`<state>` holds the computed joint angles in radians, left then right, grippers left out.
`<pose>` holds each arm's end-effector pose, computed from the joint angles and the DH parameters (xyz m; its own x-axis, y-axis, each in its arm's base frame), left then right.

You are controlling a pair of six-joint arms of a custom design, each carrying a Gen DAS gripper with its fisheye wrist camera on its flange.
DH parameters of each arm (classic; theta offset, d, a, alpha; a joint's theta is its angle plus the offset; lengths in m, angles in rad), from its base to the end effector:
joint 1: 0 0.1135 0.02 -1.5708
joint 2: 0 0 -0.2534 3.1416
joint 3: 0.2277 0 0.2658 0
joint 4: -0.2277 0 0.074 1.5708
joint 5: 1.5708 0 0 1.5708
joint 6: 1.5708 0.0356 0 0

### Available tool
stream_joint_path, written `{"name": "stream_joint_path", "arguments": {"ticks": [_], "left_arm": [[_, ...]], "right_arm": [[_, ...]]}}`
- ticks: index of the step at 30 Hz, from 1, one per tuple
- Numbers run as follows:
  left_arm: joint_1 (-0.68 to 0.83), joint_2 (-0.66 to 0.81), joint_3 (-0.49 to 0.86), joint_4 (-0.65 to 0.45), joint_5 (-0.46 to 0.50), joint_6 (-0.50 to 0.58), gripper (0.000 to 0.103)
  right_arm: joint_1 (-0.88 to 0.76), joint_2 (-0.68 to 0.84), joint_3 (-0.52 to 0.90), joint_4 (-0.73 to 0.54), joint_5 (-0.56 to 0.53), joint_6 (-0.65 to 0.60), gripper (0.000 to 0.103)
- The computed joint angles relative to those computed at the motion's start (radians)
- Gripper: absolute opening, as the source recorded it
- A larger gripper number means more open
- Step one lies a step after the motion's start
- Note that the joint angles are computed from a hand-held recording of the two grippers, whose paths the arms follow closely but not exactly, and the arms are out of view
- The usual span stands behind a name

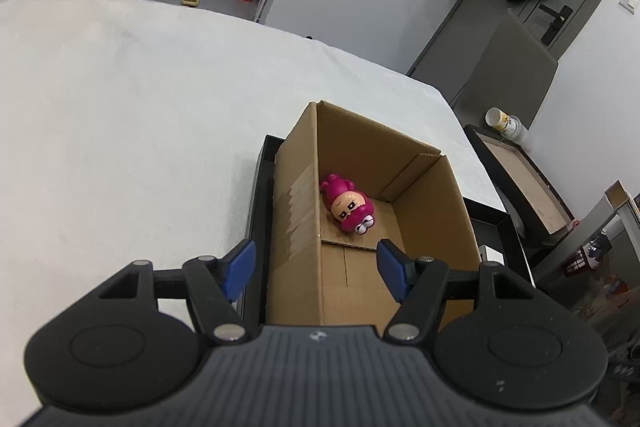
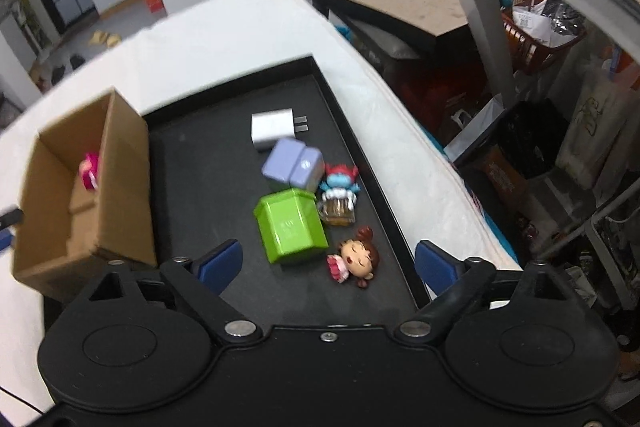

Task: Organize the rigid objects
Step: 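Move the right gripper back to the doll figurine and close on it, then carry the doll figurine with the right gripper over the box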

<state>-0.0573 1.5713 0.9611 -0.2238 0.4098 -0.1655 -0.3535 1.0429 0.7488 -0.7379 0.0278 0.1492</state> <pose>0.3370 -0.0335 0.1887 -0.7820 -0.1065 -0.6141 0.1936 0.8950 -0.4017 0.2002 -0.0749 0.2207 -0.7429 0.4325 -0.5110 0.4751 0.8783 0.0527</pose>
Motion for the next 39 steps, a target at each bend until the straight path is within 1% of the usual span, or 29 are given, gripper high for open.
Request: {"name": "stream_joint_path", "arguments": {"ticks": [2,3,5,7,12,19,21,22,23,24,32,35,39], "left_arm": [[0.0,0.002,-0.001,0.003,-0.002,0.002,0.065],[0.0,0.002,0.0,0.003,-0.003,0.001,0.065],[0.001,0.002,-0.001,0.005,-0.003,-0.002,0.065],[0.002,0.004,-0.002,0.006,-0.002,-0.006,0.065],[-0.001,0.005,0.0,0.004,-0.006,-0.002,0.065],[0.004,0.028,0.024,-0.024,0.01,0.0,0.065],[0.004,0.035,0.029,-0.027,0.013,-0.002,0.065],[0.005,0.04,0.035,-0.03,0.016,-0.001,0.065],[0.005,0.044,0.038,-0.033,0.02,-0.001,0.065],[0.005,0.048,0.041,-0.037,0.024,-0.001,0.065],[0.0,0.04,0.03,-0.028,0.005,-0.007,0.065],[0.003,0.04,0.029,-0.031,0.022,-0.011,0.065],[0.003,0.035,0.024,-0.032,0.029,-0.001,0.066]], "right_arm": [[0.015,0.021,-0.02,0.022,0.027,-0.038,0.08],[0.02,0.031,-0.029,0.033,0.035,-0.056,0.079],[0.031,0.048,-0.048,0.057,0.046,-0.082,0.074],[0.037,0.065,-0.063,0.085,0.049,-0.101,0.073],[0.053,0.143,-0.077,0.144,0.077,-0.122,0.067],[0.076,0.196,-0.097,0.222,0.122,-0.167,0.065],[0.079,0.219,-0.096,0.234,0.125,-0.18,0.058],[0.079,0.236,-0.091,0.237,0.127,-0.181,0.051],[0.08,0.251,-0.084,0.233,0.136,-0.171,0.048],[0.083,0.257,-0.081,0.231,0.145,-0.164,0.042],[0.088,0.23,-0.054,0.19,0.132,-0.163,0.042],[0.112,0.196,-0.045,0.159,0.155,-0.16,0.042],[0.12,0.149,-0.026,0.117,0.152,-0.158,0.042]]}}
